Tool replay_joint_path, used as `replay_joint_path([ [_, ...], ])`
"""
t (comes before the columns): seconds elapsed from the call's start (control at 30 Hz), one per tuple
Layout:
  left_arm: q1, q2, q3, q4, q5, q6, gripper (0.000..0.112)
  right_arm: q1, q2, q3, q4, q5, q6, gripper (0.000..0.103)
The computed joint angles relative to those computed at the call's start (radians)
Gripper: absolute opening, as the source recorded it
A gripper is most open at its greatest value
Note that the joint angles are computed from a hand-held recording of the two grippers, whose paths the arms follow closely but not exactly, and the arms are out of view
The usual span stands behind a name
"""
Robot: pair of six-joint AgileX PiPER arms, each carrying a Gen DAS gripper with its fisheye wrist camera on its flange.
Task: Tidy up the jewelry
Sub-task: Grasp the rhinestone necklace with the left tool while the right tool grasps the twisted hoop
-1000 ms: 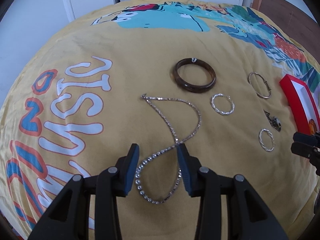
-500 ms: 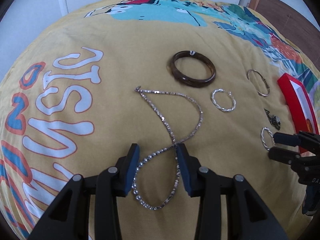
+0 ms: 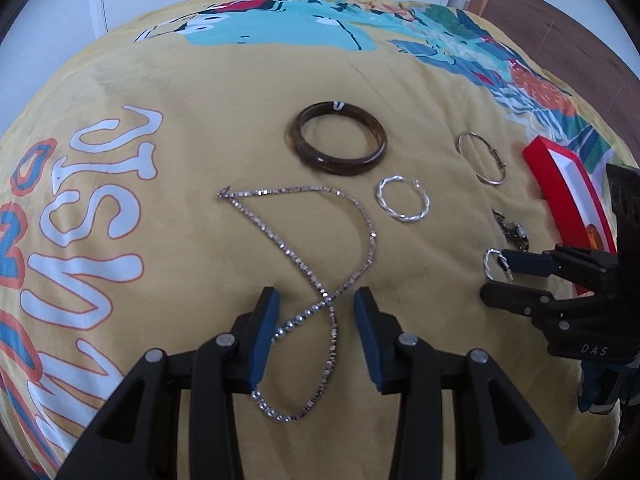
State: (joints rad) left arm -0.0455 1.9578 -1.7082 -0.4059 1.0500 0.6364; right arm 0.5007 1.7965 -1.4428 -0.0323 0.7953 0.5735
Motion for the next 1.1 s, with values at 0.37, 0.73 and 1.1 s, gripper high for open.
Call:
replay_joint_path([
  [0.37, -0.094, -0.035, 0.065, 0.182, -0.104, -0.112, 0.024, 0.02, 0.015, -0.024, -0.051, 0.033, 0.017, 0.04],
  [0.73, -0.156, -0.142, 0.166, 0.321, -0.2, -0.221, 0.006, 0.063, -0.022, -0.033, -0.1, 0.082, 0.048, 0.039],
  [1.1, -0.21, -0.291, 0.113, 0.291, -0.144, -0.234, 0.006, 0.092, -0.217, -0.009, -0.235, 0.176, 0.157, 0.039],
])
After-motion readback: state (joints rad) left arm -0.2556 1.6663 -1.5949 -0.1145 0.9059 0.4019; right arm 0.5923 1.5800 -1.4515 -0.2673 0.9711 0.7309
